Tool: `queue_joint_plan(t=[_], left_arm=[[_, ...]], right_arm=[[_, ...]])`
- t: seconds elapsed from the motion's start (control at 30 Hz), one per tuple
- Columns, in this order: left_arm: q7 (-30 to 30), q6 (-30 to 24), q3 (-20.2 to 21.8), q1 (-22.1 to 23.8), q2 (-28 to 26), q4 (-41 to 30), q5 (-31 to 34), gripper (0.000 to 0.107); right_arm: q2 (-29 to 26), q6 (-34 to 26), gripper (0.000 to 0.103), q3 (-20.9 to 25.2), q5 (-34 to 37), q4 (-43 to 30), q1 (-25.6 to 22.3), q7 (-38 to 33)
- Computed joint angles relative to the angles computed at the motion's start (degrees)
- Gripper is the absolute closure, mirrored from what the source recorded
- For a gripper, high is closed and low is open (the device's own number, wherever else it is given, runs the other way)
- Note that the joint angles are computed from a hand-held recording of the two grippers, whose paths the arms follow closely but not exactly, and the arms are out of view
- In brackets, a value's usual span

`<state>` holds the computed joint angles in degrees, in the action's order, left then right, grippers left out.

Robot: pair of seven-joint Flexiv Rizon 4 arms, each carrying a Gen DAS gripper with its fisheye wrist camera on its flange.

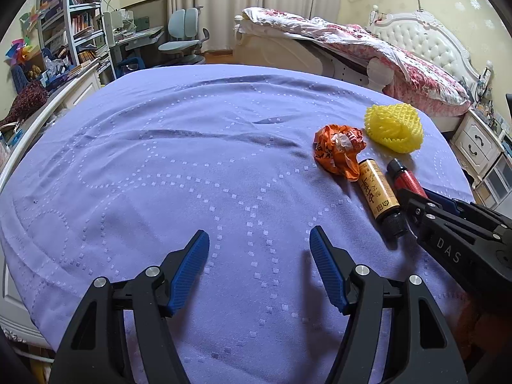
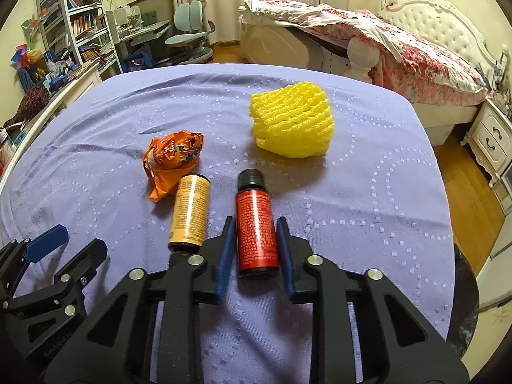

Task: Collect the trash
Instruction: 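Grasp the red can with the right gripper while the left gripper grasps the gold can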

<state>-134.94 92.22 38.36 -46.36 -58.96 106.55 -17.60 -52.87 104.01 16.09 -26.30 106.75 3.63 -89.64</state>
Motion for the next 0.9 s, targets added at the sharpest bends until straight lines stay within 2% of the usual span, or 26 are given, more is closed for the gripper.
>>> queue_joint_plan(t=[0.13, 0.4, 0.57, 0.9], left_arm=[[0.02, -0.29, 0.06, -0.03, -0.36, -0.93, 0.23, 0.041], [1.39, 1.40, -2.43, 1.95, -0.58, -3.52, 0.09, 0.039], [2.70, 1.70, -3.76, 2.96, -0.89, -5.61, -0.77, 0.038], [2.07, -3.37, -1.30, 2.61, -3.57, -12.04, 0.84, 0.037]], right_arm=[[-0.13, 0.13, 0.079, -0.24, 0.62, -0.36, -0.55, 0.53], [-0.41, 0.78, 0.079, -3.37, 2.37, -1.78, -0.10, 1.75], [-1.03, 0.19, 0.079, -2.87, 2.04, -2.94, -1.68, 1.92], [-2.18, -1.63, 0.079, 0.80, 0.88, -4.36, -5.42, 1.28]])
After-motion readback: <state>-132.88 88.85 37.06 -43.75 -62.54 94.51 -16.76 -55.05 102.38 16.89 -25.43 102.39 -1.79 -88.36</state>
